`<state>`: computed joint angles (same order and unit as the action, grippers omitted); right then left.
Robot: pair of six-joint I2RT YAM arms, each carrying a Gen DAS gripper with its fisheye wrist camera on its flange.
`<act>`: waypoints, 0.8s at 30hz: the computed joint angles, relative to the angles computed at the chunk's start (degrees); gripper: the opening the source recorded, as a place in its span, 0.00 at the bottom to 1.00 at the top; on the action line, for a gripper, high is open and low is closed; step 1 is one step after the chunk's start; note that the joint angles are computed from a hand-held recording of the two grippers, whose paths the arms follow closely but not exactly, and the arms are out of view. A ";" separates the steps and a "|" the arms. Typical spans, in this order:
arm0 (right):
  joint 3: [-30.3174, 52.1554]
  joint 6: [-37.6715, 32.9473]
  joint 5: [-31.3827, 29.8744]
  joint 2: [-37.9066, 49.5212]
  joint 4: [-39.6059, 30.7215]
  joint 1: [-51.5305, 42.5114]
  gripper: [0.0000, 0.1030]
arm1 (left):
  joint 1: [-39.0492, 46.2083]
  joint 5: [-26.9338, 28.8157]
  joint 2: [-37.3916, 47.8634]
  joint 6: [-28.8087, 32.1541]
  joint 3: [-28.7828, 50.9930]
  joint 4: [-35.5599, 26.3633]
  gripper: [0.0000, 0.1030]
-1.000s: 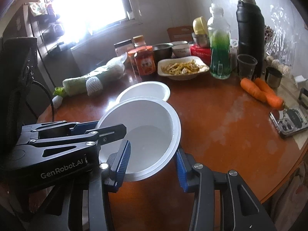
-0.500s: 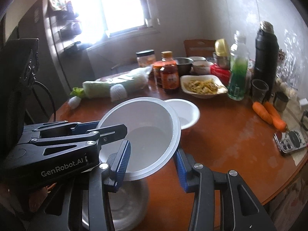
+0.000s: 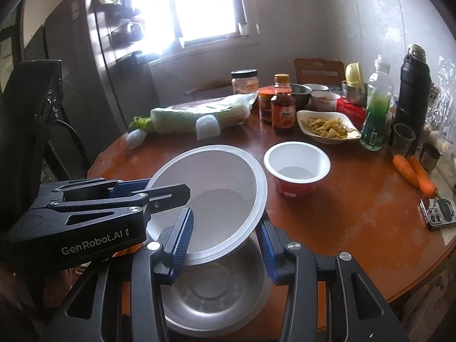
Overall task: Organize plates and bowls
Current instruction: 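Lift the white bowl nested in the steel bowl with the left gripper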
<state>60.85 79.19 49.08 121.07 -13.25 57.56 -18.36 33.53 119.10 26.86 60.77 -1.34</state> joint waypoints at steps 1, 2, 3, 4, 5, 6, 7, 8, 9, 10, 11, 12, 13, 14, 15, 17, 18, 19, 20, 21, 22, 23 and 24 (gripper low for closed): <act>0.28 -0.23 -0.08 0.21 -0.01 0.37 0.46 | 0.31 0.09 0.01 0.44 -0.28 -0.25 0.29; 0.65 -0.21 -0.30 0.49 -0.27 0.62 0.46 | 0.52 0.02 0.01 0.77 -0.61 -0.34 0.29; 1.06 -0.11 -0.69 0.82 -0.57 0.86 0.46 | 0.74 -0.08 -0.11 1.09 -1.09 -0.28 0.29; 1.31 0.00 -0.99 1.16 -0.60 1.13 0.46 | 0.88 -0.27 -0.31 1.43 -1.64 -0.06 0.29; 1.46 0.06 -1.34 1.38 -0.53 1.33 0.46 | 1.10 -0.24 -0.47 1.72 -2.11 0.19 0.29; 1.57 0.20 -1.79 1.57 -0.45 1.53 0.46 | 1.41 -0.11 -0.55 1.92 -2.57 0.32 0.29; 1.89 0.38 -1.95 1.87 -0.68 1.79 0.46 | 1.69 -0.04 -0.55 2.21 -2.67 -0.05 0.29; 2.14 0.47 -2.04 2.01 -0.98 2.01 0.46 | 1.91 -0.06 -0.59 2.56 -3.00 -0.14 0.29; 2.31 0.47 -2.27 2.21 -1.09 2.25 0.46 | 2.08 -0.12 -0.63 2.80 -3.49 0.14 0.29; 2.40 0.46 -2.69 2.40 -1.05 2.45 0.46 | 2.20 -0.23 -0.58 2.91 -3.86 0.31 0.29; 2.61 0.63 -2.90 2.64 -1.23 2.65 0.46 | 2.27 -0.36 -0.55 2.85 -4.30 0.65 0.29; 2.83 0.74 -3.08 2.93 -1.37 2.87 0.46 | 2.31 -0.51 -0.54 2.87 -4.75 0.98 0.29; 2.80 0.85 -3.43 3.09 -1.30 3.03 0.46 | 2.34 -0.61 -0.48 2.92 -4.95 1.13 0.29; 2.68 0.87 -3.72 3.13 -1.18 3.07 0.46 | 2.27 -0.83 -0.52 2.84 -5.32 1.42 0.29; 2.53 0.96 -3.88 3.25 -0.92 3.20 0.46 | 2.13 -1.36 -0.67 2.74 -5.94 2.05 0.29; 2.14 1.17 -4.38 3.43 -0.15 3.35 0.46 | 1.75 -2.26 -0.98 2.60 -6.99 3.61 0.29; 2.13 1.17 -4.47 3.60 -0.06 3.47 0.46 | 1.55 -2.73 -1.10 2.50 -7.52 4.23 0.29; 2.15 1.22 -4.68 3.76 0.03 3.51 0.46 | 1.57 -2.79 -1.11 2.55 -7.65 4.36 0.29; 2.14 1.41 -4.79 3.87 0.03 3.59 0.46 | 1.48 -3.00 -0.98 2.44 -7.65 4.32 0.29; 2.17 1.53 -4.83 3.99 0.00 3.66 0.46 | 1.40 -3.17 -0.91 2.30 -7.62 4.17 0.29; 2.10 1.59 -4.92 3.99 0.02 3.72 0.46 | 1.35 -3.33 -0.88 2.35 -7.78 4.29 0.29; 2.03 1.52 -5.01 3.98 0.05 3.76 0.46 | 1.21 -3.60 -0.84 2.41 -7.99 4.53 0.29; 2.06 1.45 -4.93 4.11 -0.03 3.94 0.46 | 1.15 -3.86 -0.71 2.50 -8.23 4.85 0.29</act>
<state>62.90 80.64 44.15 125.18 -13.28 61.50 -17.21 29.67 118.39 29.36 52.54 3.51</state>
